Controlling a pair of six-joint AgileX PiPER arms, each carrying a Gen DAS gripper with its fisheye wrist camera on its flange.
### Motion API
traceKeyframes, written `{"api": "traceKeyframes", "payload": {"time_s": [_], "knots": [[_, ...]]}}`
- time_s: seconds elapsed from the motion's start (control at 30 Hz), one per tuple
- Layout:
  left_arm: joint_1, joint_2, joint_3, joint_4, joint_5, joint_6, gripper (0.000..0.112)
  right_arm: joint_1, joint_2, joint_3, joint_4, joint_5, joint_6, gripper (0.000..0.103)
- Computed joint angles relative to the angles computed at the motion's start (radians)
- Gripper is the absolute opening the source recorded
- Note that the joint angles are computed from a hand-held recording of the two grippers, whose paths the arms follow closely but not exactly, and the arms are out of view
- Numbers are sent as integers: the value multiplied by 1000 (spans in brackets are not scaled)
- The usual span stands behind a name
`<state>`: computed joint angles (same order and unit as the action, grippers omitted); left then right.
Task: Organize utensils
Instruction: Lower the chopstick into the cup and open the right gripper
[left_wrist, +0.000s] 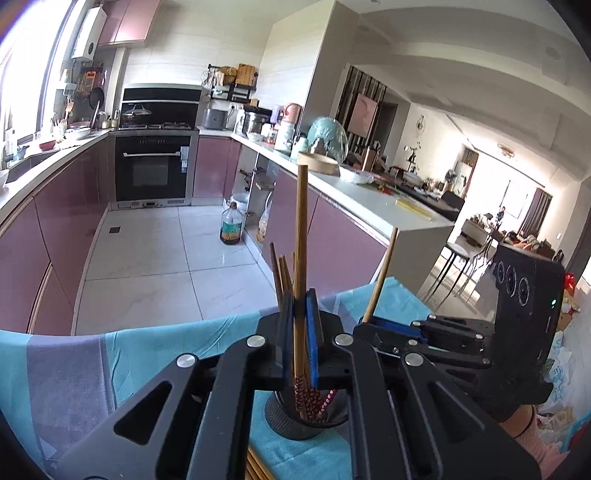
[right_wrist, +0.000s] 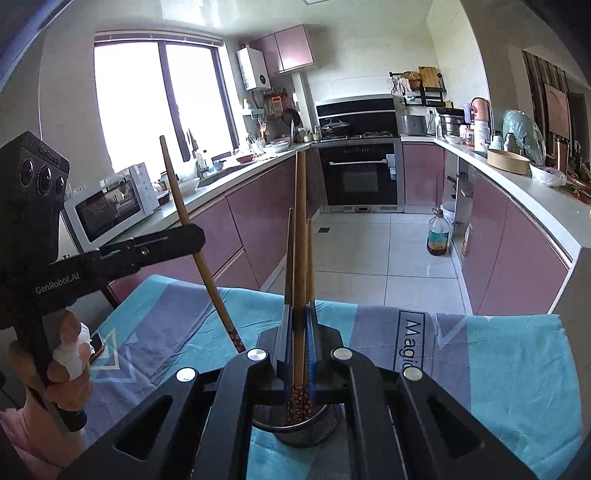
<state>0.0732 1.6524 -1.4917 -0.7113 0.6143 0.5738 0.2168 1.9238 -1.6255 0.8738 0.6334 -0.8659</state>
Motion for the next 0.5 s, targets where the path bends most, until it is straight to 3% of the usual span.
{"api": "traceKeyframes", "payload": {"time_s": [0.13,0.5], "knots": [[-30,70,-55,99,58,-50,7,14,34,-42,-76,20,66,5],[-59,223,-146,210,75,-141,8,23,108,-117,-171,47,177,7]]}}
